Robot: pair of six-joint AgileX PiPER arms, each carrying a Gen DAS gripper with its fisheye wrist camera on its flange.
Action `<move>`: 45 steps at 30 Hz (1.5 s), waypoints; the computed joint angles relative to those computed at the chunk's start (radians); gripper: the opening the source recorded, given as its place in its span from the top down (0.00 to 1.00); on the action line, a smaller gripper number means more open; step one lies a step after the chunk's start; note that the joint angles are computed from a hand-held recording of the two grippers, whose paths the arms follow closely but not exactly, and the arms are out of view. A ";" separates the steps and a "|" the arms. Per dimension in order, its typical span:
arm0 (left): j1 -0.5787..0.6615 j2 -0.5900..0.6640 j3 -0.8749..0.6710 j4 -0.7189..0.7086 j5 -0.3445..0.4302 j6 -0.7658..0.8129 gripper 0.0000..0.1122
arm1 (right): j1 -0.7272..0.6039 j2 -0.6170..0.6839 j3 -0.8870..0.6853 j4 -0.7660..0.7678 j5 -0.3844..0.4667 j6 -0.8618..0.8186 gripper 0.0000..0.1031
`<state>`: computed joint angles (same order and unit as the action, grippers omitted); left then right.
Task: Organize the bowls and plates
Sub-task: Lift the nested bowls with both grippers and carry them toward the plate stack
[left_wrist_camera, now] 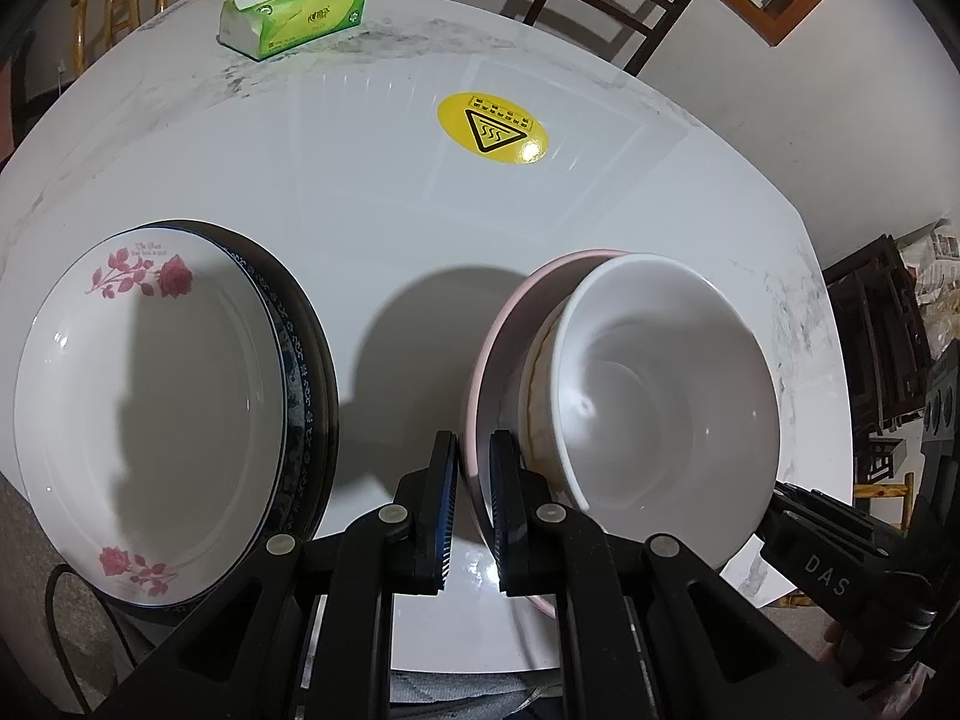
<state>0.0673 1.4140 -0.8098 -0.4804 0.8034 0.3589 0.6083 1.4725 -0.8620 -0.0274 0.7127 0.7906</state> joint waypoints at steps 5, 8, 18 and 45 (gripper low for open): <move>0.006 0.002 -0.001 -0.009 0.001 0.011 0.94 | 0.003 -0.001 -0.002 -0.001 0.003 0.003 0.87; 0.011 0.004 -0.001 -0.013 0.002 0.019 0.94 | 0.000 -0.004 0.003 0.004 -0.002 0.001 0.87; 0.026 -0.009 -0.009 -0.018 0.007 0.041 0.94 | 0.007 -0.018 -0.005 -0.010 0.005 0.010 0.87; 0.258 -0.080 -0.088 -0.028 0.162 0.148 0.94 | 0.159 0.066 -0.259 -0.079 0.154 0.085 0.87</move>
